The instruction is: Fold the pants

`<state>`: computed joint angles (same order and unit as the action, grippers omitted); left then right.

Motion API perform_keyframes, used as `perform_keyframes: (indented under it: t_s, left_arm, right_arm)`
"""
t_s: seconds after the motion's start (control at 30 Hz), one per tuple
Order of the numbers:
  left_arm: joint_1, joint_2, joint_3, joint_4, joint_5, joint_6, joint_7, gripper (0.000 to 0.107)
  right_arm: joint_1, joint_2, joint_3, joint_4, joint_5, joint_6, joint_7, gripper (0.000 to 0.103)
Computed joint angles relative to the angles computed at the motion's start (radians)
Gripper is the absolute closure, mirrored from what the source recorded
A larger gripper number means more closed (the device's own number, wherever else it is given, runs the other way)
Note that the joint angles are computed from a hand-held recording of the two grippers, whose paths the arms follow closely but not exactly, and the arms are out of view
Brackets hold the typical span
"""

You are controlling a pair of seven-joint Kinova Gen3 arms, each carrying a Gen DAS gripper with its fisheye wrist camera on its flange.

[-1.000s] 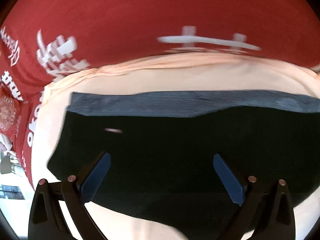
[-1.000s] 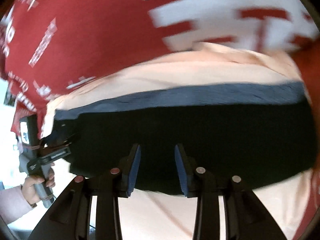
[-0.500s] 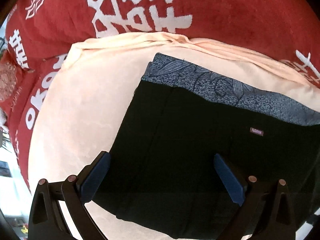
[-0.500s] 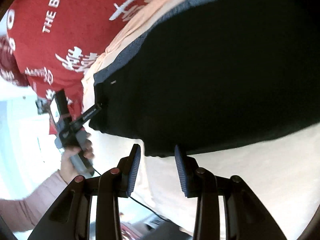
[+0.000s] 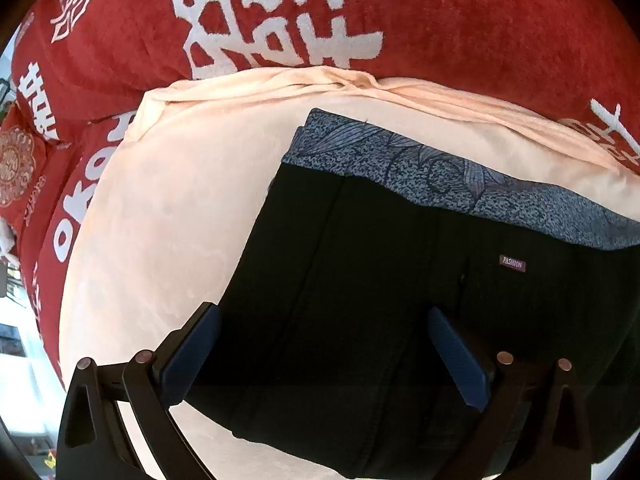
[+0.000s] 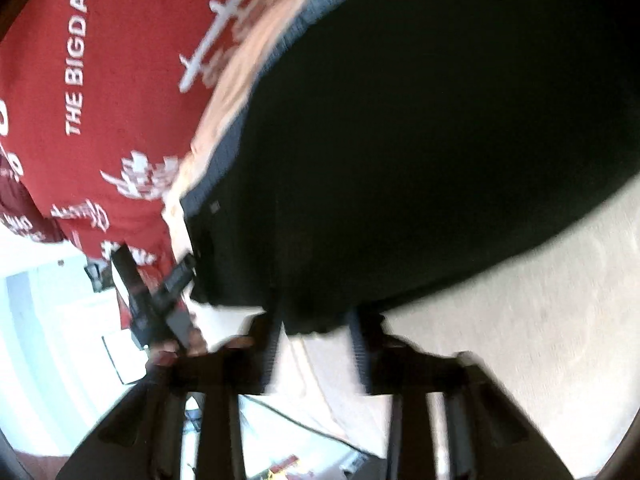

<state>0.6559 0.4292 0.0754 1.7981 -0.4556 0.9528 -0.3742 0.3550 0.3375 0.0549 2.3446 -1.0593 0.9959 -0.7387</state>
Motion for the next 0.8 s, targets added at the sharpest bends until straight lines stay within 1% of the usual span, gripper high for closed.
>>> perform_keyframes:
  t_s: [0.03, 0.07, 0.1, 0.13, 0.17, 0.2, 0.27, 0.33, 0.37, 0.4, 0.43, 0.47, 0.5, 0.53, 0.57, 0.6, 0.63, 0.67, 0.7, 0.73, 0.77, 0.8]
  left_arm:
    - [0.004, 0.001, 0.0, -0.002, -0.004, 0.005, 0.002, 0.004]
    - [-0.006, 0.005, 0.018, -0.012, -0.011, 0.025, 0.01, 0.004]
    - [0.002, 0.013, 0.017, -0.035, -0.007, 0.062, 0.007, 0.004]
    - [0.022, 0.02, 0.004, -0.06, 0.0, 0.099, -0.001, 0.004]
    - [0.043, 0.018, -0.006, -0.075, 0.004, 0.121, -0.009, 0.004]
    - [0.053, 0.002, 0.002, -0.083, 0.004, 0.126, -0.01, 0.004]
    - [0.046, -0.037, 0.056, -0.081, 0.009, 0.09, -0.023, 0.004]
    - [0.058, -0.042, 0.085, -0.105, 0.04, 0.06, -0.08, 0.004]
    - [0.061, -0.036, 0.099, -0.12, 0.059, 0.047, -0.109, 0.004]
    - [0.061, -0.023, 0.117, -0.142, 0.09, 0.024, -0.148, 0.004]
    - [0.062, -0.012, 0.127, -0.159, 0.121, 0.003, -0.178, 0.004]
    - [0.061, 0.005, 0.141, -0.179, 0.162, -0.028, -0.208, 0.004]
    - [0.064, 0.016, 0.145, -0.19, 0.19, -0.052, -0.226, 0.005]
    - [0.067, 0.029, 0.151, -0.203, 0.207, -0.07, -0.237, 0.007]
    - [0.089, 0.048, 0.14, -0.226, 0.22, -0.073, -0.245, 0.019]
    - [0.098, 0.068, 0.136, -0.252, 0.238, -0.068, -0.256, 0.031]
    - [0.1, 0.083, 0.133, -0.268, 0.263, -0.07, -0.265, 0.034]
    - [0.098, 0.096, 0.13, -0.277, 0.295, -0.08, -0.269, 0.036]
    - [0.099, 0.105, 0.125, -0.281, 0.322, -0.088, -0.266, 0.036]
    - [0.107, 0.115, 0.12, -0.284, 0.334, -0.09, -0.268, 0.036]
    - [0.12, 0.131, 0.117, -0.29, 0.332, -0.081, -0.275, 0.036]
    - [0.149, 0.141, 0.106, -0.28, 0.313, -0.088, -0.266, 0.036]
  right_arm:
    - [0.011, -0.013, -0.009, 0.0, -0.006, 0.005, 0.003, 0.096]
    - [0.003, -0.033, -0.004, -0.001, 0.003, 0.007, -0.002, 0.097]
    - [-0.023, -0.052, 0.01, 0.001, 0.029, -0.003, -0.017, 0.097]
    - [-0.036, -0.062, 0.006, 0.005, 0.068, -0.026, -0.047, 0.097]
    - [-0.052, -0.058, 0.013, 0.013, 0.103, -0.043, -0.075, 0.097]
    - [-0.048, -0.051, 0.015, 0.019, 0.122, -0.045, -0.091, 0.097]
    - [-0.012, -0.056, 0.02, 0.024, 0.139, -0.013, -0.099, 0.097]
    - [-0.016, -0.109, 0.037, 0.003, 0.203, -0.006, -0.141, 0.096]
    - [-0.006, -0.118, 0.044, -0.011, 0.22, 0.007, -0.145, 0.093]
    - [0.006, -0.116, 0.056, -0.03, 0.237, 0.021, -0.158, 0.084]
    - [0.014, -0.112, 0.063, -0.038, 0.244, 0.02, -0.17, 0.077]
    - [0.026, -0.105, 0.07, -0.044, 0.245, 0.017, -0.181, 0.064]
    - [0.041, -0.088, 0.077, -0.052, 0.244, 0.016, -0.189, 0.06]
    - [0.054, -0.073, 0.081, -0.059, 0.241, 0.013, -0.198, 0.06]
    - [0.068, -0.059, 0.081, -0.061, 0.233, 0.011, -0.2, 0.06]
    - [0.087, -0.046, 0.08, -0.061, 0.221, 0.014, -0.194, 0.06]
    - [0.102, -0.038, 0.078, -0.06, 0.211, 0.016, -0.188, 0.061]
    - [0.105, -0.042, 0.074, -0.058, 0.211, 0.007, -0.193, 0.076]
    - [0.092, -0.05, 0.077, -0.063, 0.222, -0.002, -0.205, 0.086]
    - [0.098, -0.059, 0.063, -0.062, 0.218, -0.006, -0.201, 0.088]
    - [0.107, -0.07, 0.061, -0.06, 0.212, -0.006, -0.181, 0.094]
    - [0.112, -0.081, 0.06, -0.055, 0.206, -0.008, -0.162, 0.094]
